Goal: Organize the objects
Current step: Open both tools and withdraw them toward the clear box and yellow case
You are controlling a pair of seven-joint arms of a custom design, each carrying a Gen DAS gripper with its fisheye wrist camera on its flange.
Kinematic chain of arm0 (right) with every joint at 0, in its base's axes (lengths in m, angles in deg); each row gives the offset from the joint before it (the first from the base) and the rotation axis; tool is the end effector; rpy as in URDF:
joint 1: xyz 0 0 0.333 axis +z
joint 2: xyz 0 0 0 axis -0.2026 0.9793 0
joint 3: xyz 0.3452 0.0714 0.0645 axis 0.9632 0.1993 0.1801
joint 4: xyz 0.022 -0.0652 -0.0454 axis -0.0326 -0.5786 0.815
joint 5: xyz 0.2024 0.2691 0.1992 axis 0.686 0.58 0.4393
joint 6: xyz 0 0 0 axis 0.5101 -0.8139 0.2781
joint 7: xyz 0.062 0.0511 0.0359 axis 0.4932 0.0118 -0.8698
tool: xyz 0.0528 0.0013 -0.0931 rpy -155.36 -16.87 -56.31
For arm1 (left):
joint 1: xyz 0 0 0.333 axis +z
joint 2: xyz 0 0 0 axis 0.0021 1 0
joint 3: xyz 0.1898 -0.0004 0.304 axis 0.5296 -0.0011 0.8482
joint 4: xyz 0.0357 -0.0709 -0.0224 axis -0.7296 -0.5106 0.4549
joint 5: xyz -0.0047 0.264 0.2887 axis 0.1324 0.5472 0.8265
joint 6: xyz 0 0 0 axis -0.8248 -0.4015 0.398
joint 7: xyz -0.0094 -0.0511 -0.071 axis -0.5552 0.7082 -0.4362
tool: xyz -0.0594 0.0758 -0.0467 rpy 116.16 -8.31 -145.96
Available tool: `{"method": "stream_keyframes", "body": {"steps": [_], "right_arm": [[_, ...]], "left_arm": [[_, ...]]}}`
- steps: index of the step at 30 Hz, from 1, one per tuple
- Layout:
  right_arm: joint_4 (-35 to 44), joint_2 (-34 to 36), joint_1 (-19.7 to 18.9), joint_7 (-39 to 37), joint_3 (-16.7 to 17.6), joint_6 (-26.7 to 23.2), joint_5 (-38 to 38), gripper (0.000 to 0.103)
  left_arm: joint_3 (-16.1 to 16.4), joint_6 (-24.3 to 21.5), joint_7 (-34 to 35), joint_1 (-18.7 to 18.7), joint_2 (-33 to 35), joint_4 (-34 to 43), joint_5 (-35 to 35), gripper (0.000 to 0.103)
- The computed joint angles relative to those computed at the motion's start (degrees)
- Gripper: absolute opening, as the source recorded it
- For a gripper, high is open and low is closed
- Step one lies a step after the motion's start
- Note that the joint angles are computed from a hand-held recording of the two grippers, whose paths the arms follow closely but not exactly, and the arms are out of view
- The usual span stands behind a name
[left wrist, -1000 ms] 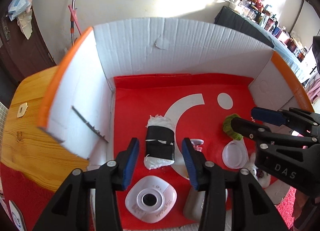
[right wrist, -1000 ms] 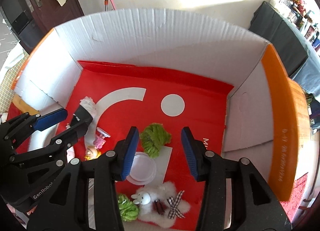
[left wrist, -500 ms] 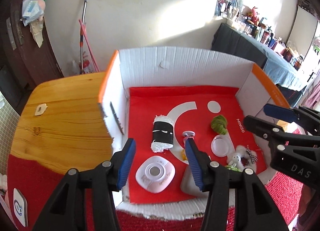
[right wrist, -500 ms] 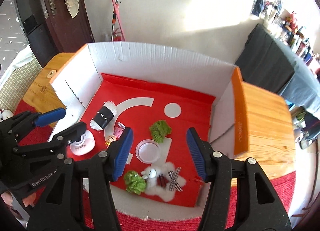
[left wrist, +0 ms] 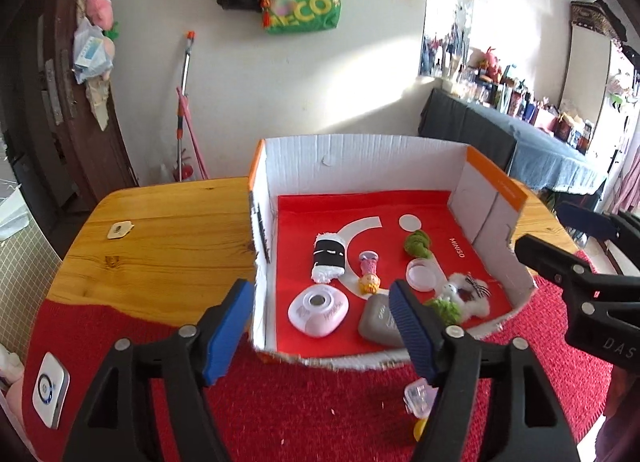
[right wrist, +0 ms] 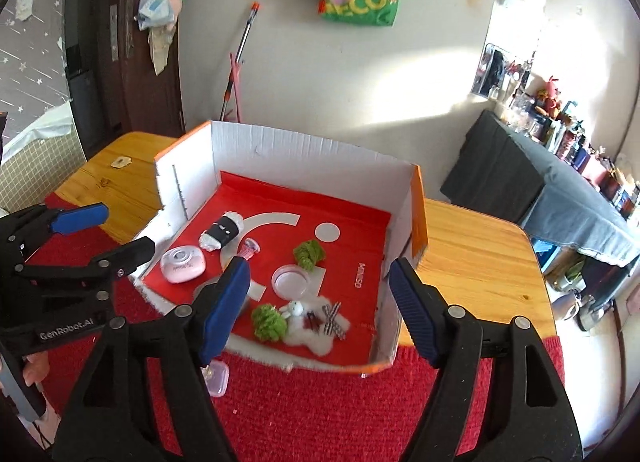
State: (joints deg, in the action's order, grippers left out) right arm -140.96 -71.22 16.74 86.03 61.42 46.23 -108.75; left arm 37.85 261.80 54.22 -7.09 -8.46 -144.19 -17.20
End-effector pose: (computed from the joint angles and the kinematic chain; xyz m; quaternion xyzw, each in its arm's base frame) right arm 0.5304 0.3363 0.4963 -0.5721 0.7010 -0.3663 0.2170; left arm 0.6484 -0.2709 0.4527 -0.4163 0.8074 -0.3779 0.1786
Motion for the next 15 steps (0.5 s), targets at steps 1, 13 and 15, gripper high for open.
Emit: {"method": "stream_keyframes", "body": {"steps": [1,13,15], "right_arm": [[-1.0,-0.6,0.4,1.5,0.1,-0.2,-1.0,0.074],[-11.7,-6.0,0.9,22.5,3.3,1.7,-10.3,0.085],[-12.3,-5.9,1.2,23.7,3.8,0.5,-10.6,0.087]], "left_arm": [[-3.1,1.7,2.3,2.6,-0.6,-1.7,-2.0,0.078],[-28.1,13.0,13.8,24.0,-1.2,-13.0,-11.0,0.09],[-29.2,13.9,12.9,25.1,-1.1,-14.1,-9.7,0.091]]}}
